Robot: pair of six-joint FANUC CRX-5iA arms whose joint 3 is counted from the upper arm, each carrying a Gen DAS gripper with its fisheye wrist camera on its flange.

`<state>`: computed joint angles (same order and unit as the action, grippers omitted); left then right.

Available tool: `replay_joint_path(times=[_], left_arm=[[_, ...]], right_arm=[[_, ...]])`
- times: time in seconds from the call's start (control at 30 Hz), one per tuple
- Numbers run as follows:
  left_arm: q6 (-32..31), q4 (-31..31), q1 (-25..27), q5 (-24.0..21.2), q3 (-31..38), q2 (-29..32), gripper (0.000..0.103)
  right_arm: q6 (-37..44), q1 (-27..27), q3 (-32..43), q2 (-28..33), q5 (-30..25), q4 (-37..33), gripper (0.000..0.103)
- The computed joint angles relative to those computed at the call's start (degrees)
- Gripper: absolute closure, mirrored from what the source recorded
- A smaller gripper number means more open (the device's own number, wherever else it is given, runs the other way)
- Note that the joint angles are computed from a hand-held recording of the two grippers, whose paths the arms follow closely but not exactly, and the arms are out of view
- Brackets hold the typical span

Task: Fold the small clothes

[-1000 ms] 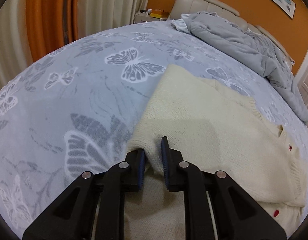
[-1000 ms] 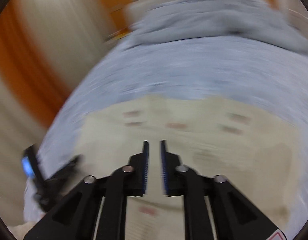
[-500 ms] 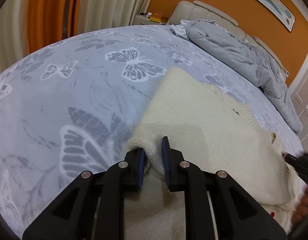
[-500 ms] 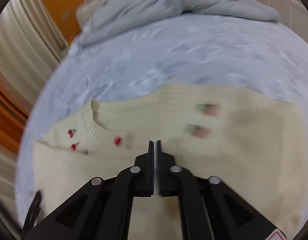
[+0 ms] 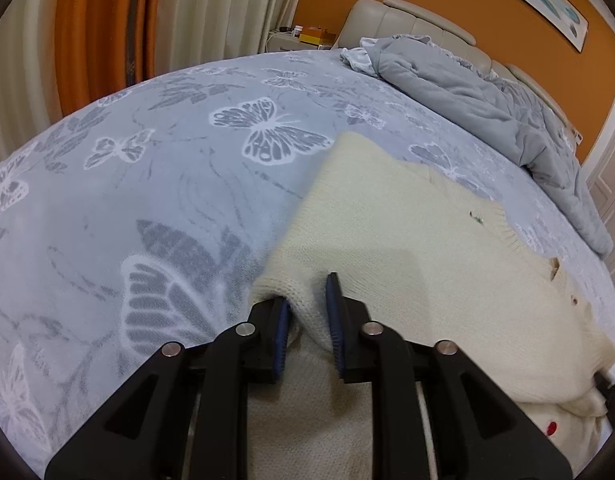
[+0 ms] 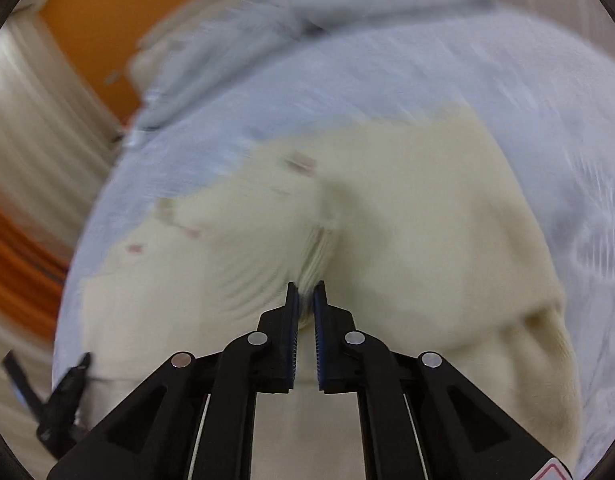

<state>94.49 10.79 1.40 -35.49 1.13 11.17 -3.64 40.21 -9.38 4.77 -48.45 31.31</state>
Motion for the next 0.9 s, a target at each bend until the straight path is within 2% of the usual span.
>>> replay_joint_path(times=[0.03, 0.07, 0.13, 0.23, 0.27, 0.3, 0.33, 0.37, 0.4, 0.43, 0.47, 0.53, 0.63, 0.7, 0.77, 0.9], left_arm=[[1.6, -2.7, -0.7, -0.6, 1.1, 0.2, 0.081], [2.7, -4.4, -1.0, -1.2, 1.9, 0.5, 0.081], [2.5, -4.1, -0.9, -1.2, 1.8, 0.5, 0.082], [1.3, -2.5, -0.4, -1.5, 1.7, 0.6, 0.082], [0.6, -1.4, -0.1, -2.0, 1.8, 0.6, 0.082], [-0.7, 0.4, 0.4, -3.1, 1.9, 0.5, 0.082], [-3.6, 3.5, 1.3, -5.9, 2.2, 0.4, 0.081], [-6.5, 5.7, 2.2, -9.6, 2.4, -0.2, 0.074], [-7.2, 4.8, 2.7, -12.6, 2.2, -1.9, 0.056], [-6.8, 2.5, 2.8, -14.9, 2.1, -3.6, 0.042], [-5.1, -2.3, 2.6, -17.6, 2.4, -5.8, 0.018], [-5.2, -8.3, 2.2, -18.5, -0.1, -11.1, 0.016], [-7.6, -14.9, 1.2, -23.8, -1.5, -16.5, 0.016], [-8.8, -15.4, 1.6, -26.8, -2.6, -18.8, 0.016], [-9.8, -13.8, 2.9, -28.9, -4.8, -21.7, 0.016], [-10.4, -14.7, 3.0, -31.3, -6.9, -24.9, 0.016]], right_arm=[[-1.4, -0.6, -3.3, -1.4, 4.2, 0.8, 0.1], [-0.3, -0.6, -4.2, -1.9, 5.4, 1.5, 0.095], [5.7, 0.3, 0.1, -1.4, 1.0, -1.7, 0.092], [2.5, 3.6, -2.2, -5.1, 0.1, 2.9, 0.092], [3.2, 5.0, -1.6, -5.2, -2.5, 2.7, 0.092], [4.5, 7.3, -1.0, -6.0, -8.1, 1.4, 0.09], [4.3, 8.9, -1.7, -7.3, -10.7, 0.5, 0.083], [3.5, 10.9, -3.3, -9.9, -12.1, -0.4, 0.082], [1.4, 13.8, -5.9, -13.2, -14.1, -0.7, 0.079], [-0.8, 17.2, -8.1, -16.2, -17.3, -0.2, 0.069], [-1.9, 19.8, -8.7, -17.6, -20.7, -0.1, 0.062], [-5.9, 28.1, -11.0, -21.5, -30.9, -0.1, 0.058], [-11.4, 36.6, -12.2, -25.1, -38.4, -3.3, 0.054], [-14.6, 40.5, -12.8, -26.0, -41.8, -4.6, 0.051], [-17.4, 43.4, -13.2, -26.5, -43.9, -5.5, 0.047], [-22.0, 45.2, -16.1, -28.5, -41.6, -5.9, 0.046]])
